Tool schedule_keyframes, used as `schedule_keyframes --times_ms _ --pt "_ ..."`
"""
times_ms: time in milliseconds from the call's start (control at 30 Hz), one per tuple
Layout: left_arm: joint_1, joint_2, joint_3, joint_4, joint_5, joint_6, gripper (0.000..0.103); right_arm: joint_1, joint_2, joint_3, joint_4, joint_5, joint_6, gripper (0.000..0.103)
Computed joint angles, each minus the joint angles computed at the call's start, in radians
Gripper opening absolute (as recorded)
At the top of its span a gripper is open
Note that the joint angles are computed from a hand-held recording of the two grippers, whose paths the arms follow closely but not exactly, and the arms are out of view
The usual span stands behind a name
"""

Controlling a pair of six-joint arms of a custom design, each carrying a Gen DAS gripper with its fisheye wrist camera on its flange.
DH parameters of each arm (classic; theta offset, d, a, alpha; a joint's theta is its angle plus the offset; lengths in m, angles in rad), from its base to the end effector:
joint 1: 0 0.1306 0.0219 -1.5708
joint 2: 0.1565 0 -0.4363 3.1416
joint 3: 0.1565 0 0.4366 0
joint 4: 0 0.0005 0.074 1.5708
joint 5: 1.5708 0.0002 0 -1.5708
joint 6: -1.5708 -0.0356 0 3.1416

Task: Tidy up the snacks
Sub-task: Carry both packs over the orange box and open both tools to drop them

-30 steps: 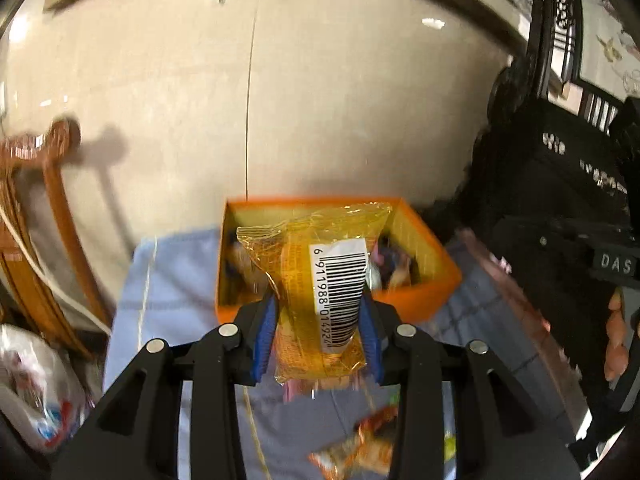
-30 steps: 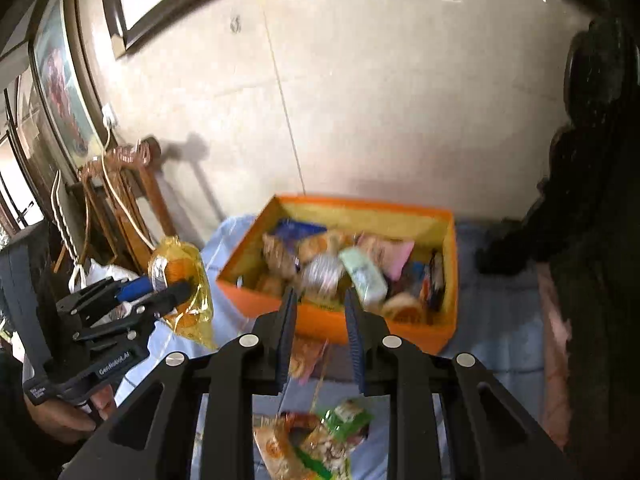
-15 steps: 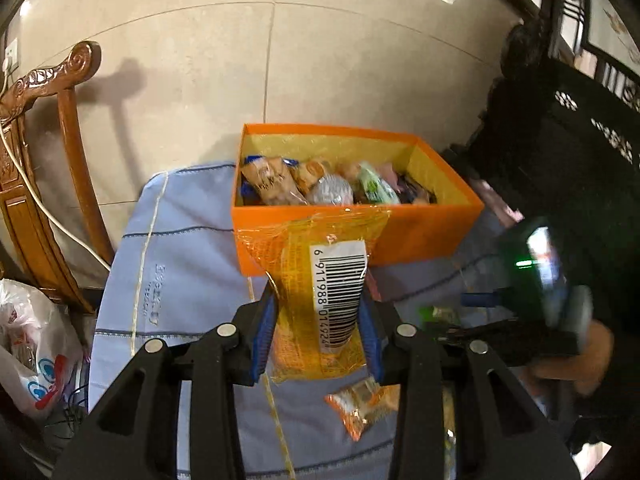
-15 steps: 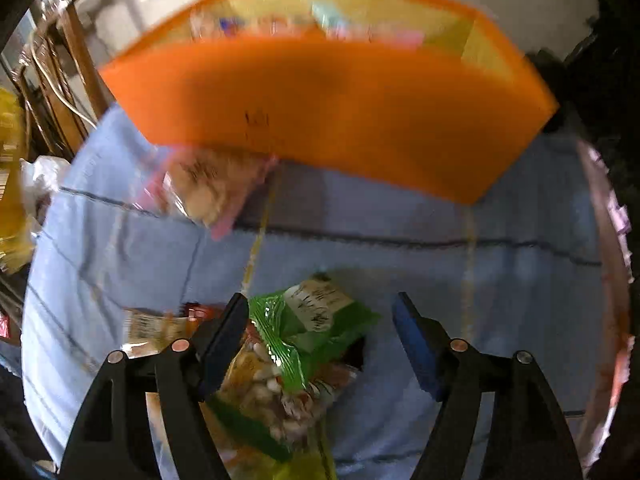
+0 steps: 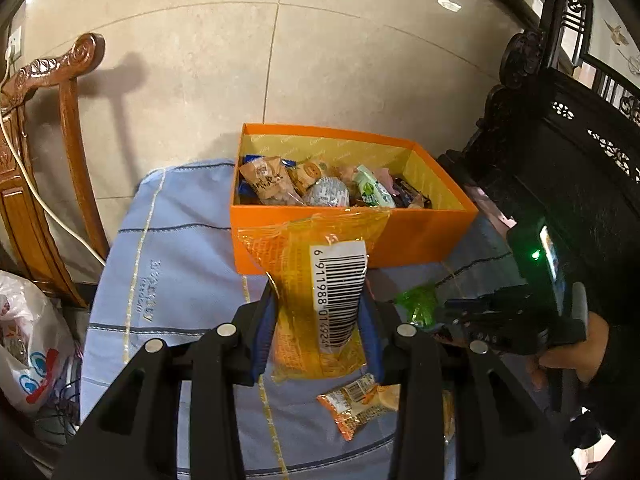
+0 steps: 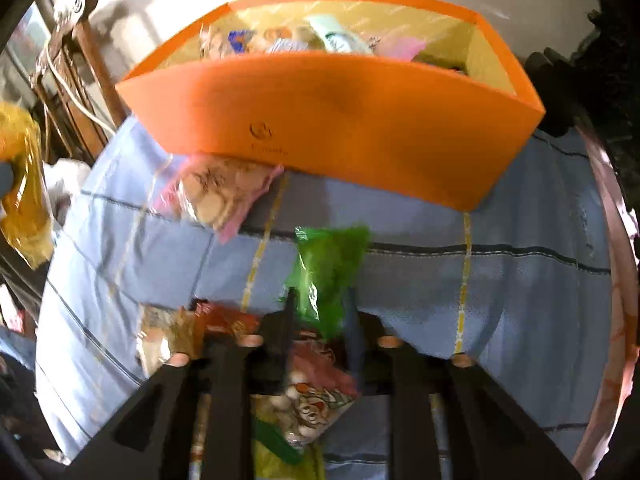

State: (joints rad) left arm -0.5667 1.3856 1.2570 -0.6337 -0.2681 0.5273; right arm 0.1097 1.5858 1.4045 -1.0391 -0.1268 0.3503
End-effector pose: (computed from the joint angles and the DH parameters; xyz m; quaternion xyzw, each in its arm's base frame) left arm 0.4440 -0.2719 0.4358 -0.0346 0.9120 -0.0978 0.3968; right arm 0.5593 0.0656 0.3790 -0.2348 0.9543 0.0411 0.1802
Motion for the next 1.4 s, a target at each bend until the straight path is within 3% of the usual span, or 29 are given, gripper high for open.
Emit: schedule_keyframes --times_ms 33,167,267,300,333,433,700,967,1200,1333,1400 --pt "-0.003 0.003 0.002 -0.003 0.003 -0.003 0.036 -0.003 0.004 -0.004 0.011 0.007 -0.005 0.07" --pt "-0.013 0.006 0.0 -0.016 0.003 -0.004 0.036 -0.026 0.052 0.025 0.016 -0.058 -0.165 0.072" --pt "-0.014 0.0 -0.009 -0.025 0.0 -0.002 0.036 -0.021 0.07 0.023 0.049 -0.037 -0.229 0.071" --pt "-0.012 -0.003 -0.013 -0.027 0.0 0.002 0.036 -0.019 0.075 0.024 0.05 -0.038 -0.236 0.068" --pt "-0.009 -0.006 -0.018 -0.029 0.0 0.007 0.036 -0.014 0.089 0.031 0.033 -0.027 -0.239 0.054" --pt "-0.001 -0.013 -0.031 -0.033 0.001 0.025 0.036 0.008 0.092 0.025 0.039 0.025 -0.21 0.038" --pt "0.004 -0.016 -0.025 0.001 0.009 0.015 0.036 -0.016 -0.038 -0.003 0.087 -0.109 -0.215 0.036" --pt "0.015 0.076 0.166 0.002 0.008 -0.083 0.036 0.006 -0.089 0.183 0.11 -0.132 -0.16 0.036" --pt "0.039 0.169 0.359 -0.018 -0.016 -0.179 0.036 0.012 -0.042 0.358 0.093 -0.101 -0.129 0.036" --pt "0.061 0.252 0.485 -0.045 -0.036 -0.212 0.036 0.019 0.044 0.473 0.066 -0.075 -0.128 0.037" --pt "0.073 0.295 0.535 -0.051 -0.043 -0.222 0.054 0.027 0.128 0.572 -0.005 -0.083 -0.143 0.046"
